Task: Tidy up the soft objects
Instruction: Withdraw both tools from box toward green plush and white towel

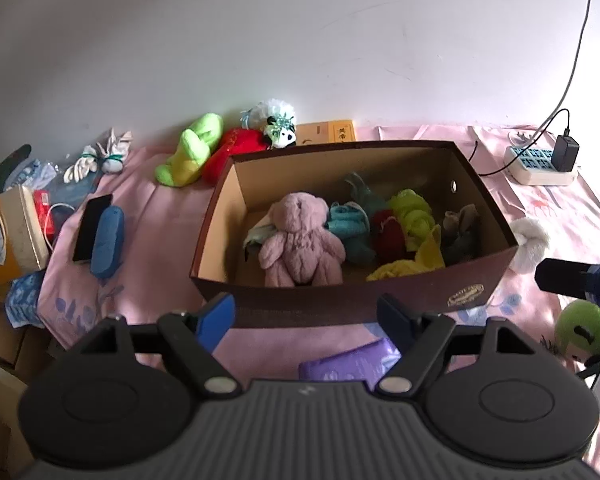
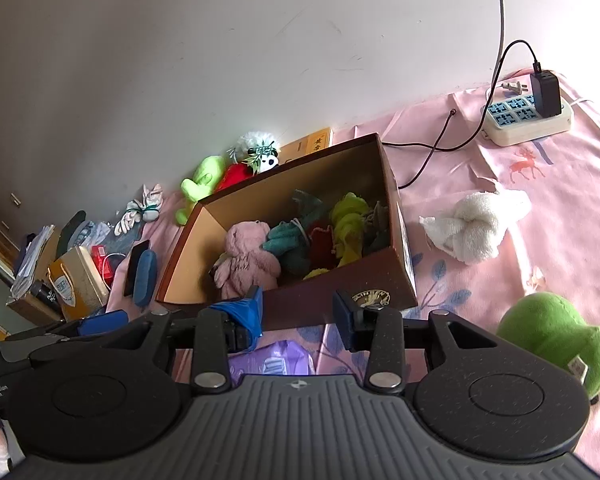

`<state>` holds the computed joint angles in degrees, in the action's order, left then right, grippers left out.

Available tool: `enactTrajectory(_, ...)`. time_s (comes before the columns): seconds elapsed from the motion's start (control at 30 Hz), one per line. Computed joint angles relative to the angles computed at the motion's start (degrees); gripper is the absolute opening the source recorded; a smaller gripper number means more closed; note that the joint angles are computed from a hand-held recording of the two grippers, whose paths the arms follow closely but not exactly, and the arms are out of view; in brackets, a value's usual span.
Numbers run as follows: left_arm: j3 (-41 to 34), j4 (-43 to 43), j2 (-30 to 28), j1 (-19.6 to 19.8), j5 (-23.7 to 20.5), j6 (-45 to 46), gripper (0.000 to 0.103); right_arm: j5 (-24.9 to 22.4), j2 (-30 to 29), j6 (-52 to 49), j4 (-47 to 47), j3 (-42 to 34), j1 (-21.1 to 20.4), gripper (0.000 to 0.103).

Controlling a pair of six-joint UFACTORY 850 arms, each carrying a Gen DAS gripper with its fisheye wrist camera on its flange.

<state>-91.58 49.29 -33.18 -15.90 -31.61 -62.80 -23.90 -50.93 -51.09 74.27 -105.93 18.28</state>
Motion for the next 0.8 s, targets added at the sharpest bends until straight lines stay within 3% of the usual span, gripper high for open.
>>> enactTrajectory(0.4, 3.8, 0.8, 2.5, -1.4, -1.4, -2.7, 0.08, 0.2, 4.6, -12.2, 10.0, 7.7, -0.1, 0.022)
enactTrajectory(0.8, 5.9, 1.3, 3.8, -2.7, -2.5, -4.0, 0.08, 0.2, 6.9, -16.9, 14.3, 12.0, -0.2, 0.022)
